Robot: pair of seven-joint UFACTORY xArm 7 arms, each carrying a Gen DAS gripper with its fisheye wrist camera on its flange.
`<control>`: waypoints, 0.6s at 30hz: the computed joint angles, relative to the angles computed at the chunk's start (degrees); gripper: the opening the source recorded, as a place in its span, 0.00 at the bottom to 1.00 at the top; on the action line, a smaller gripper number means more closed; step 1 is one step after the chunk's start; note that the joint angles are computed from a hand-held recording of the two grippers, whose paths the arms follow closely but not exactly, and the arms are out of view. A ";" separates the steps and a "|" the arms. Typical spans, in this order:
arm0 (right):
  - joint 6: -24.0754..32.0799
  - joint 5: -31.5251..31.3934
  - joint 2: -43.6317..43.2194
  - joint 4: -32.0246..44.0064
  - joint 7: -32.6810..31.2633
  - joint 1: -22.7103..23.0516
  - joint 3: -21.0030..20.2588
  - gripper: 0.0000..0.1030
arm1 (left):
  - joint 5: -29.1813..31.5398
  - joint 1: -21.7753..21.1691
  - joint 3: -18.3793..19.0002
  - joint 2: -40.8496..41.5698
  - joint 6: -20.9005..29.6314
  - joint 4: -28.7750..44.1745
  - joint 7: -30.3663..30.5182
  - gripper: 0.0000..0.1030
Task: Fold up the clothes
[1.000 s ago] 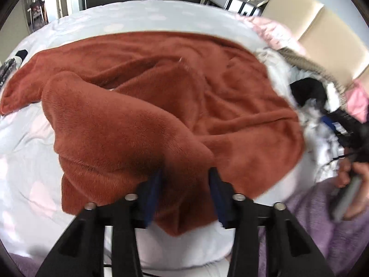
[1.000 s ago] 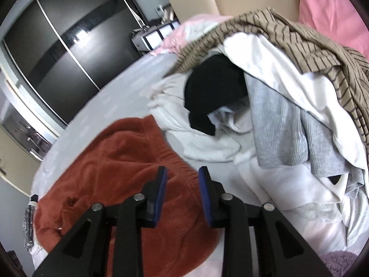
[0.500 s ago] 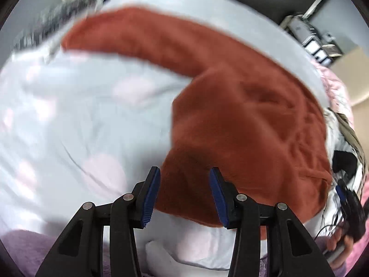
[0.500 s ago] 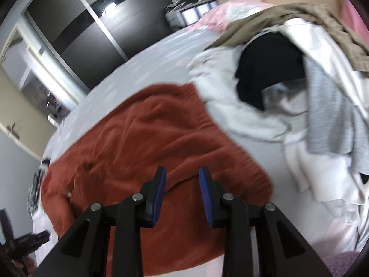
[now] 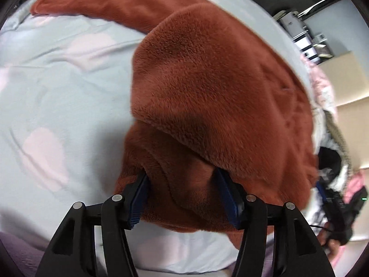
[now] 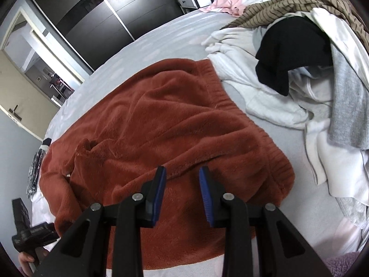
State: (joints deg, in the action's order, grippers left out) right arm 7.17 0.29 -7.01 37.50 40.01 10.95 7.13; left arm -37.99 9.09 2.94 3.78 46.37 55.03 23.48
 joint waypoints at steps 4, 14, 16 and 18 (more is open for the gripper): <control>0.51 0.54 0.25 0.30 -0.46 0.34 -0.16 0.29 | 0.88 -0.96 -0.73 0.50 -0.72 -0.17 -0.63 0.60; 1.80 0.88 0.73 0.71 -0.31 0.47 -0.23 0.29 | 9.52 -5.54 -3.10 -1.90 -8.84 -4.11 0.76 0.28; 1.75 1.15 0.65 0.54 -0.31 0.49 -0.34 0.29 | 9.36 -6.00 -2.81 -3.23 -11.28 -5.30 1.20 0.19; 1.68 1.91 0.42 0.20 -0.48 0.62 -0.56 0.29 | 8.54 -6.17 -2.29 -4.82 -15.72 -6.43 1.86 0.17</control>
State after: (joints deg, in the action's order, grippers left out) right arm 8.85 2.20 -6.59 37.69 39.53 11.58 6.57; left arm -29.45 2.93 0.65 -1.04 30.65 48.61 25.35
